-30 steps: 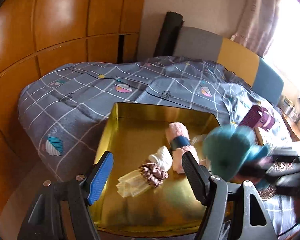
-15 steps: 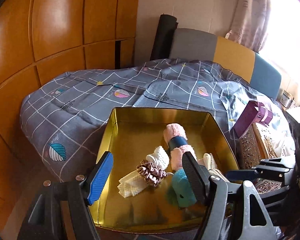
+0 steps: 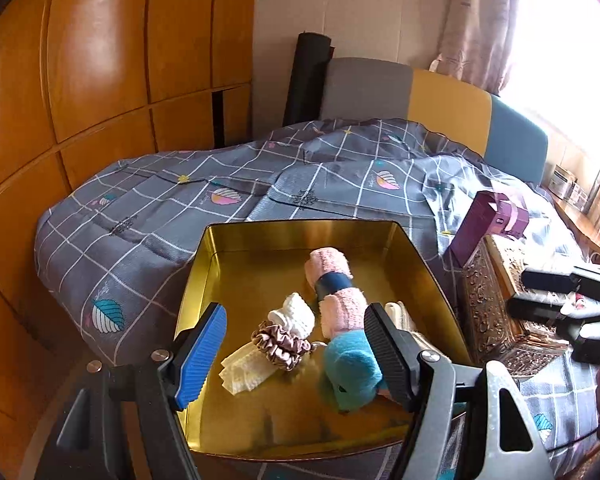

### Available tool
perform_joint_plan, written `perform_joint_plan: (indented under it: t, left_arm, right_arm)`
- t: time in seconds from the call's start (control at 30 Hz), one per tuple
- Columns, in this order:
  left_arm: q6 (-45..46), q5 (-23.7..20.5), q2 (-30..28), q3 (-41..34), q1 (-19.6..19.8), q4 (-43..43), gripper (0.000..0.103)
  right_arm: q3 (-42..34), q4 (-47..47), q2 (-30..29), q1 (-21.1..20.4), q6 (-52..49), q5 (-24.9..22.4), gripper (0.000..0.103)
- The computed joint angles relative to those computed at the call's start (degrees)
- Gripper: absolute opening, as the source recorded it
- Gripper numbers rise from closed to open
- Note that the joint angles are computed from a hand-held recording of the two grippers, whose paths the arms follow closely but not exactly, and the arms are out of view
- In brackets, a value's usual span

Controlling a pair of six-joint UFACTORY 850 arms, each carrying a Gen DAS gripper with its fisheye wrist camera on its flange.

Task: Organize soft objects
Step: 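Carry the blue teddy bear into the gold tray and open the right tool, then withdraw both tools from the tray back toward the items on the bed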

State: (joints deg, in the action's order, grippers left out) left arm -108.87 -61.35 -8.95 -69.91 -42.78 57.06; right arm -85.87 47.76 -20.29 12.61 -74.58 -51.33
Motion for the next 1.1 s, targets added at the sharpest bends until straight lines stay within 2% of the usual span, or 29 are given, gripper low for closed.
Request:
perform_joint_plan:
  t: [0.5,0.83,1.1]
  left_arm:
    - [7.01,-0.37,-4.04,-5.94,-0.94,0.55,0.072]
    - [12.33,-0.39,-7.37,-10.71,-1.62,1.26,0.072]
    - [17.57,-0.25,-10.59,-15.91,-1.91,2.05,0.072]
  right_arm:
    - [-4.12,3.75,-2.44,-10.42,5.45,5.26,0.059]
    - [-7.48,1.88,-5.52,-16.24,10.90,10.96,0.067]
    - [-12.19,-1.32,-9.34,-20.43,18.28,16.82,0.069]
